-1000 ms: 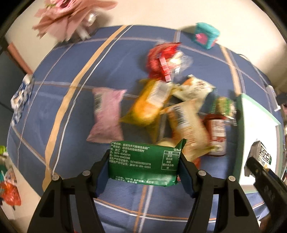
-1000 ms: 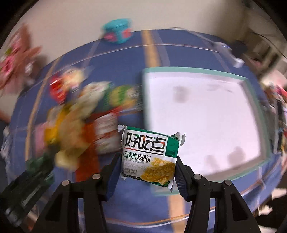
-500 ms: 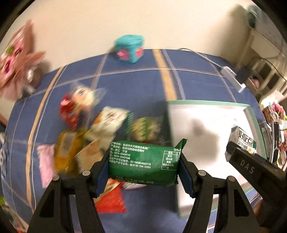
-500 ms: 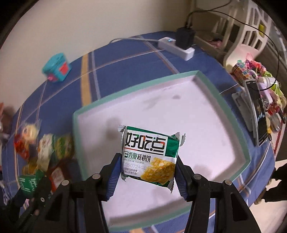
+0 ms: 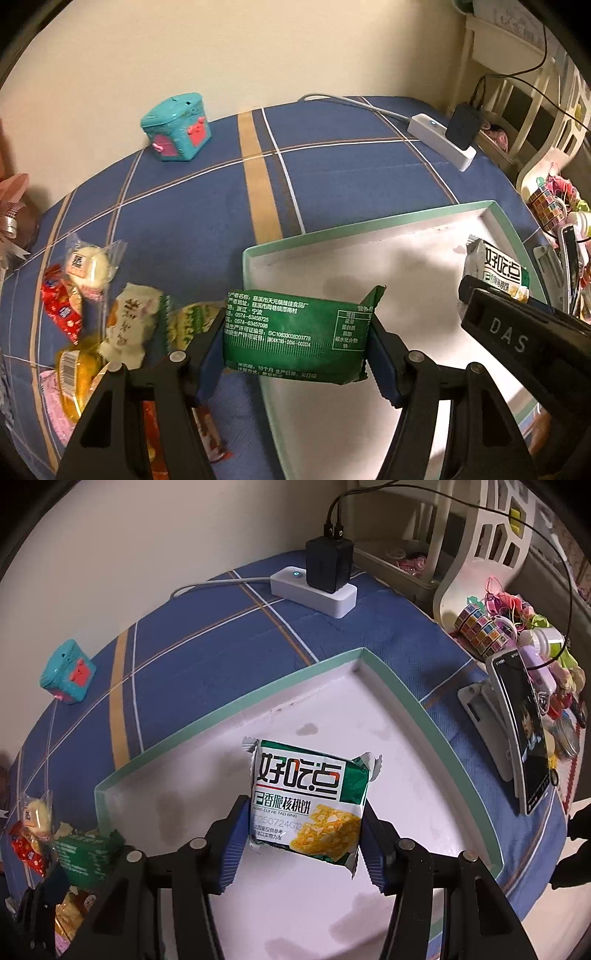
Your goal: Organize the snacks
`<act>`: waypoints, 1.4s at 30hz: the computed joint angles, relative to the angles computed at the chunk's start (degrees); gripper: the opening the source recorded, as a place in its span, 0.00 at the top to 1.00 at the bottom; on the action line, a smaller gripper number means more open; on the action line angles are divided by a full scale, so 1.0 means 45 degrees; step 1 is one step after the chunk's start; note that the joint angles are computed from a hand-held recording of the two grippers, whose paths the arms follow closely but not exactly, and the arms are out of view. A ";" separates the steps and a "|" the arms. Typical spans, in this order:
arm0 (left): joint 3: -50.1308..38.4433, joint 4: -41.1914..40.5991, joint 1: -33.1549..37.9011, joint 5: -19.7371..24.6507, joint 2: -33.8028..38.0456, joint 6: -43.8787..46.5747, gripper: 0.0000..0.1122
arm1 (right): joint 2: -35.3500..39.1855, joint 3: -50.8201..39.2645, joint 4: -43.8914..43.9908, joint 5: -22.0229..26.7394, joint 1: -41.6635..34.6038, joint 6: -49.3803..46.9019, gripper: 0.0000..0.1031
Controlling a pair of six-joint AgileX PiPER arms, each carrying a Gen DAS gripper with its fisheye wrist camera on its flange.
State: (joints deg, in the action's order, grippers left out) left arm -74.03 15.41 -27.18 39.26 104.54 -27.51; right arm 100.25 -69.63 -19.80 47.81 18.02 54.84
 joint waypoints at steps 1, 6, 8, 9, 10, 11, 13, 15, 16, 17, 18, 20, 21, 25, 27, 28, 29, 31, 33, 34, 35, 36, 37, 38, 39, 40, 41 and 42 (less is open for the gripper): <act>-0.0034 -0.0095 0.0032 -0.0057 0.0067 0.0070 0.38 | 0.0046 -0.0046 -0.0007 -0.0013 -0.0031 -0.0043 0.43; -0.0001 -0.0139 0.0041 -0.0160 0.0043 0.0232 0.33 | 0.0163 -0.0158 0.0115 -0.0280 -0.0153 -0.0397 0.39; 0.0089 -0.0139 0.0025 -0.0221 -0.0083 0.0240 0.32 | 0.0148 -0.0201 0.0115 -0.0207 -0.0110 -0.0424 0.39; 0.0083 -0.0121 0.0014 -0.0200 -0.0120 0.0234 0.32 | 0.0111 -0.0210 0.0100 -0.0186 -0.0076 -0.0443 0.39; 0.0082 -0.0051 -0.0014 -0.0130 -0.0192 0.0182 0.32 | 0.0072 -0.0206 0.0086 -0.0168 -0.0054 -0.0445 0.39; 0.0087 0.0034 -0.0039 -0.0038 -0.0264 0.0098 0.32 | 0.0017 -0.0220 0.0071 -0.0081 -0.0008 -0.0446 0.39; 0.0092 0.0037 -0.0010 0.0137 -0.0382 0.0019 0.32 | -0.0086 -0.0248 0.0113 0.0075 0.0049 -0.0502 0.39; 0.0097 -0.0199 0.0128 0.0407 -0.0482 0.0097 0.32 | -0.0202 -0.0271 0.0065 0.0279 0.0150 -0.0508 0.39; 0.0113 -0.0245 0.0183 0.0513 -0.0512 0.0079 0.32 | -0.0258 -0.0247 0.0036 0.0337 0.0197 -0.0495 0.39; 0.0142 -0.0277 0.0260 0.0655 -0.0556 0.0034 0.30 | -0.0334 -0.0220 0.0041 0.0421 0.0263 -0.0510 0.39; 0.0200 -0.0325 0.0347 0.0757 -0.0615 0.0008 0.25 | -0.0409 -0.0176 0.0112 0.0493 0.0317 -0.0554 0.38; 0.0328 -0.0387 0.0559 0.1053 -0.0765 -0.0162 0.19 | -0.0501 -0.0096 0.0282 0.0587 0.0365 -0.0616 0.28; 0.0416 -0.0423 0.0656 0.1154 -0.0860 -0.0197 0.18 | -0.0574 0.0024 0.0264 0.0582 0.0433 -0.0493 0.21; 0.0691 0.0020 0.0844 0.1687 -0.1132 -0.0570 0.13 | -0.0686 0.0319 0.0276 0.0648 0.0686 -0.0408 0.12; 0.0935 -0.0023 0.1110 0.1797 -0.1337 -0.0629 0.13 | -0.0777 0.0492 0.0375 0.0587 0.0773 -0.0422 0.04; 0.1030 -0.0157 0.1254 0.1835 -0.1442 -0.0581 0.13 | -0.0824 0.0562 0.0374 0.0568 0.0819 -0.0400 0.02; 0.1144 -0.0281 0.1392 0.1843 -0.1561 -0.0540 0.13 | -0.0904 0.0657 0.0306 0.0584 0.0946 -0.0286 0.01; 0.1471 -0.0556 0.1758 0.1747 -0.1886 -0.0413 0.13 | -0.1007 0.0741 0.0206 0.0644 0.1121 -0.0184 0.00; 0.1672 -0.0710 0.2054 0.1933 -0.2152 -0.0323 0.13 | -0.1131 0.0787 0.0115 0.0847 0.1422 -0.0046 0.00; 0.1698 -0.0726 0.2147 0.2132 -0.2221 -0.0299 0.13 | -0.1178 0.0801 0.0131 0.0902 0.1514 -0.0039 0.00; 0.1718 -0.0767 0.2301 0.2452 -0.2321 -0.0224 0.13 | -0.1225 0.0800 0.0185 0.0996 0.1633 -0.0053 0.00; 0.1758 -0.0810 0.2457 0.2683 -0.2450 -0.0144 0.13 | -0.1240 0.0756 0.0223 0.1149 0.1798 -0.0069 0.00; 0.1832 -0.0810 0.2579 0.2801 -0.2601 -0.0101 0.13 | -0.1220 0.0686 0.0246 0.1249 0.1905 -0.0136 0.00; 0.1964 -0.0802 0.2754 0.2872 -0.2872 -0.0005 0.13 | -0.1227 0.0610 0.0236 0.1409 0.2118 -0.0151 0.00; 0.2098 -0.0804 0.2940 0.2919 -0.3170 0.0128 0.13 | -0.1242 0.0522 0.0179 0.1568 0.2366 -0.0112 0.00; 0.2228 -0.0791 0.3069 0.2953 -0.3414 0.0214 0.13 | -0.1261 0.0436 0.0117 0.1702 0.2606 -0.0055 0.00; 0.2366 -0.0807 0.3307 0.2992 -0.3736 0.0388 0.13 | -0.1286 0.0368 0.0085 0.1785 0.2814 -0.0019 0.00; 0.2506 -0.0860 0.3574 0.2998 -0.4038 0.0557 0.13 | -0.1337 0.0288 0.0080 0.1858 0.3086 0.0002 0.00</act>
State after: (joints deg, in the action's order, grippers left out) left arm -62.75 11.54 -11.10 52.75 86.37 -25.01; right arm 94.23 -68.33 -19.44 56.17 31.91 54.85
